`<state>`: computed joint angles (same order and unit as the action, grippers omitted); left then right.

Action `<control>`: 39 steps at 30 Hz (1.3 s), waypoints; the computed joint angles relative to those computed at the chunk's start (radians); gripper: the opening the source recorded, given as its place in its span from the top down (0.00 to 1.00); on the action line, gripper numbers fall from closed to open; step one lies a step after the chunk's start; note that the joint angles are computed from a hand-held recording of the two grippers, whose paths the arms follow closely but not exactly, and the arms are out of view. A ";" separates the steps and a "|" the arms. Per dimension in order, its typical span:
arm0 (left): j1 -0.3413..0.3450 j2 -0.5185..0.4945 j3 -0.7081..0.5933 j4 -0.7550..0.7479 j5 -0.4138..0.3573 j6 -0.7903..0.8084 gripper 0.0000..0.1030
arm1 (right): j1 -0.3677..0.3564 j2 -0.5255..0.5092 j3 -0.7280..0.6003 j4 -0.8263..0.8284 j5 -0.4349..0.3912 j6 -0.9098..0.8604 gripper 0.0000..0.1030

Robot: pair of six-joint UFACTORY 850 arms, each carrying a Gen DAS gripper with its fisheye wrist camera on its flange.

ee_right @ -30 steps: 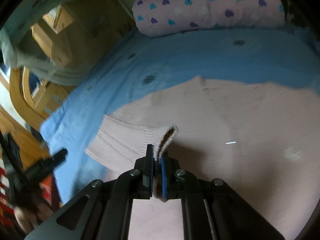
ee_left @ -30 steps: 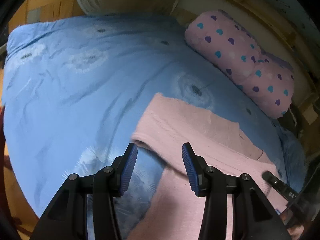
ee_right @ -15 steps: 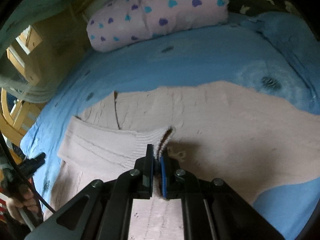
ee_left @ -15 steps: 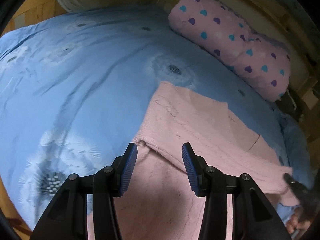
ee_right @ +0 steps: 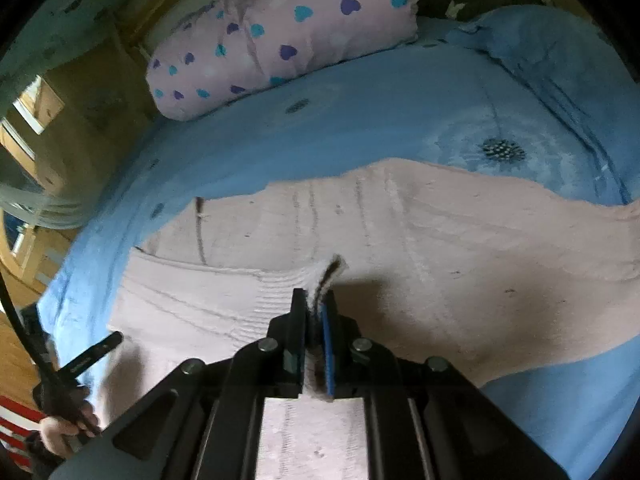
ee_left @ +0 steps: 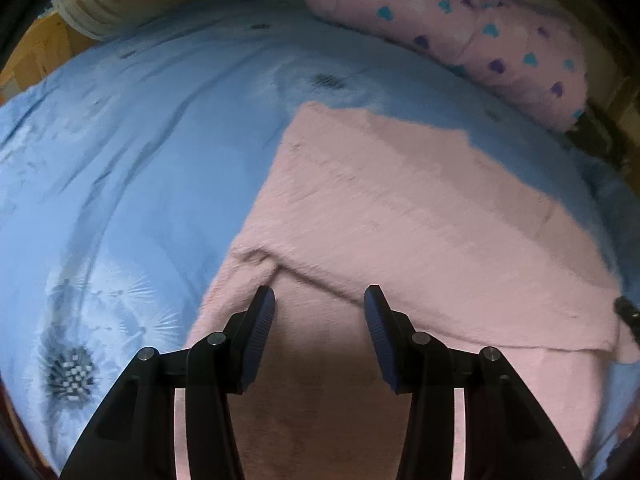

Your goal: Fold small clothes

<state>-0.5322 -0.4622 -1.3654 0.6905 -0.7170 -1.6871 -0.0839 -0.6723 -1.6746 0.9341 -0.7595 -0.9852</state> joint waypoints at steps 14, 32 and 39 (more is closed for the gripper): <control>-0.143 -0.008 -0.072 0.286 0.047 -0.039 0.73 | -0.114 -0.092 -0.084 -0.038 -0.115 0.266 0.54; -0.201 -0.275 -0.405 0.050 0.155 0.364 0.73 | -0.573 -0.498 -0.423 0.838 -0.322 0.438 0.42; -0.146 -0.218 -0.304 -0.046 0.221 0.309 0.73 | -0.549 -0.491 -0.452 0.763 -0.200 0.353 0.62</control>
<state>-0.6778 -0.6799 -1.6693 0.6447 -0.4958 -1.3784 -0.6329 -1.1629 -2.1263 1.6970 -0.9598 -0.6321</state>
